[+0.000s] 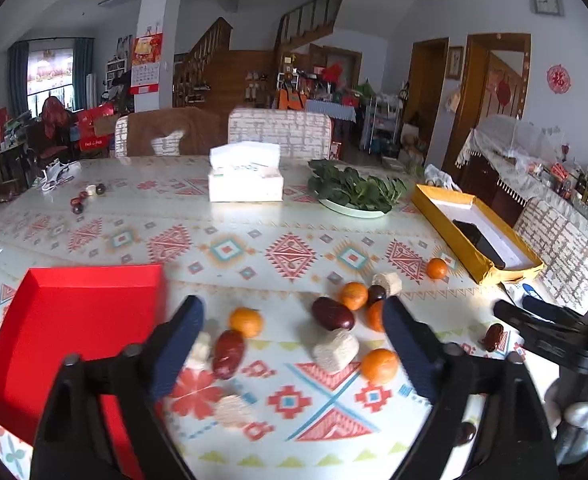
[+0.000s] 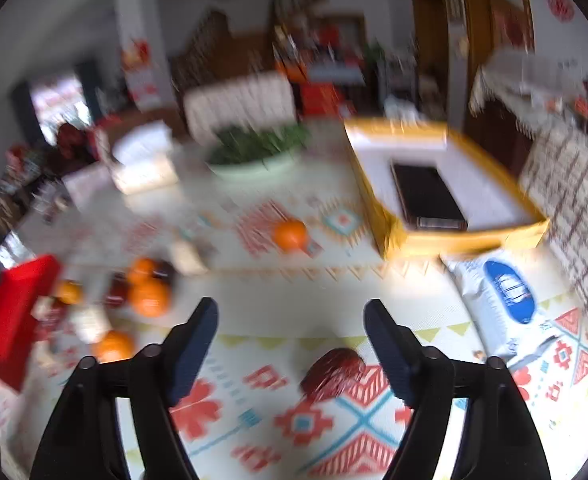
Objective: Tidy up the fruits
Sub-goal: 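Grasp the dark plum with the right tool while the left tool grasps an orange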
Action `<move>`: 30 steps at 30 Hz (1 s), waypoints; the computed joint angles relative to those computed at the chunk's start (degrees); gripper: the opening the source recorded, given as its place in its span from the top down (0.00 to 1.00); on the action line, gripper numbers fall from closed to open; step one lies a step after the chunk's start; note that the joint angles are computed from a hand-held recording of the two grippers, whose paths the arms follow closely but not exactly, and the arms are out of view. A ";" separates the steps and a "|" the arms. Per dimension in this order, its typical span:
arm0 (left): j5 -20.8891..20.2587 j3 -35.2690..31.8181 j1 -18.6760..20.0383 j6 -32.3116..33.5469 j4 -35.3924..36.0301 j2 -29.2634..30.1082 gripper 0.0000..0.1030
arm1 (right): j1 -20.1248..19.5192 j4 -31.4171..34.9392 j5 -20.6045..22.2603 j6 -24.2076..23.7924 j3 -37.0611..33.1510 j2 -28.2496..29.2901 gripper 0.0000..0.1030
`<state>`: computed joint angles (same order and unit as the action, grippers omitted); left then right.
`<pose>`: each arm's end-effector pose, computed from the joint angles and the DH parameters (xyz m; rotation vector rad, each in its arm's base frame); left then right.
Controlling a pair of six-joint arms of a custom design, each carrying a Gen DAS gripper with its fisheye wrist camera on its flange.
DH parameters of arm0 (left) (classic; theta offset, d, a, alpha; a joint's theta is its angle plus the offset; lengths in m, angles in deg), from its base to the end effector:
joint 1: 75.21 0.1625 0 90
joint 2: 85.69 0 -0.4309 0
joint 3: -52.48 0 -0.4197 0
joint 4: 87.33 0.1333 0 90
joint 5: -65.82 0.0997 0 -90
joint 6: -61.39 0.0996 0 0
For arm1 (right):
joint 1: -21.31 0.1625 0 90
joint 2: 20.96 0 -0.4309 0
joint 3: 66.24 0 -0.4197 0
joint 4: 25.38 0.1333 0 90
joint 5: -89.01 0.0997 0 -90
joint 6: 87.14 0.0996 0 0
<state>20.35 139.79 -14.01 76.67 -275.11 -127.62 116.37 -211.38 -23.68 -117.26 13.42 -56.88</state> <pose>-0.1748 -0.7397 0.1874 0.4177 2.2214 -1.1895 0.1638 -0.7744 0.1477 0.4953 -2.3365 1.0348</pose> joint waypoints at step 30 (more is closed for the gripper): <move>-8.36 -10.61 2.29 0.23 24.22 8.94 0.55 | 0.07 16.87 3.87 -4.42 9.44 -4.44 0.71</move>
<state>11.99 129.18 -11.72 76.90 -250.88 -118.68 116.44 -194.52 -19.81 -121.68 22.85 -61.32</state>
